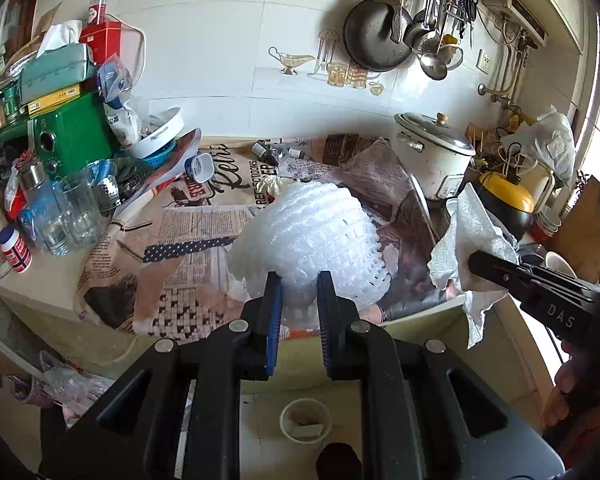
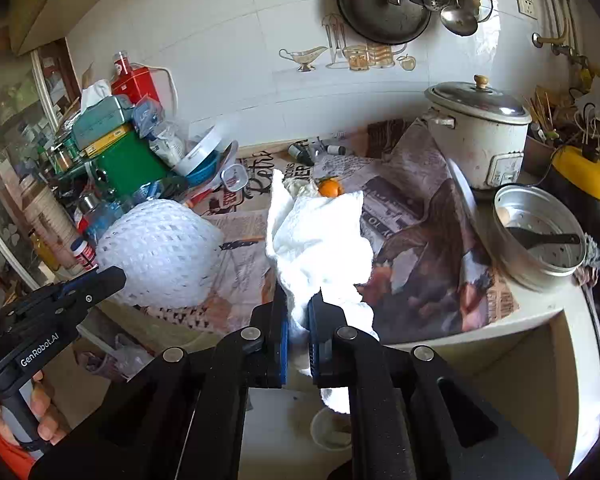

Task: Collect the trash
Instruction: 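Lift the foam net and tissue and carry both down over the bin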

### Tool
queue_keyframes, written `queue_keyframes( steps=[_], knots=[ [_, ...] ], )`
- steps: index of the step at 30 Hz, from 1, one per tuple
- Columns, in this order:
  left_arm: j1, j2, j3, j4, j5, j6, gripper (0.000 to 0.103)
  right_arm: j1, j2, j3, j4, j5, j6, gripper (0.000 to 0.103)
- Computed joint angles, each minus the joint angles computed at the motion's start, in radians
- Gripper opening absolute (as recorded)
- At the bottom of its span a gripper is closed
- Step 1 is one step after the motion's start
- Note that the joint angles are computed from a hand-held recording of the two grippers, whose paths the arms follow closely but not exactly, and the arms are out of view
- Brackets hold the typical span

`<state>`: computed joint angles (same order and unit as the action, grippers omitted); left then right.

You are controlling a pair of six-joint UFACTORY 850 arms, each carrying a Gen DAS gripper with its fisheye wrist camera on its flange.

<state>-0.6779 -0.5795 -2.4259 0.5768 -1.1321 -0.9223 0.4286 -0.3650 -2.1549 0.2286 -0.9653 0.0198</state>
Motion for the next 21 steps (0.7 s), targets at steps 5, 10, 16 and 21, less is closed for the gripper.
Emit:
queue_keyframes(
  steps=[5,10,16,21],
  knots=[
    [-0.025,0.162,0.245,0.004,0.035,-0.060,0.016,0.065,0.101,0.136,-0.017,0.024,0.057,0.007],
    [-0.043,0.241,0.373,-0.023,0.039,-0.094,0.016,0.100,0.143,0.193,-0.011,0.001,0.071,0.007],
    [-0.044,0.279,0.512,-0.088,0.077,-0.149,0.016,0.104,0.190,0.312,0.004,0.008,0.052,0.007],
    [-0.040,0.247,0.587,-0.153,0.109,-0.181,0.016,0.061,0.211,0.428,0.050,0.019,-0.003,0.007]
  ],
)
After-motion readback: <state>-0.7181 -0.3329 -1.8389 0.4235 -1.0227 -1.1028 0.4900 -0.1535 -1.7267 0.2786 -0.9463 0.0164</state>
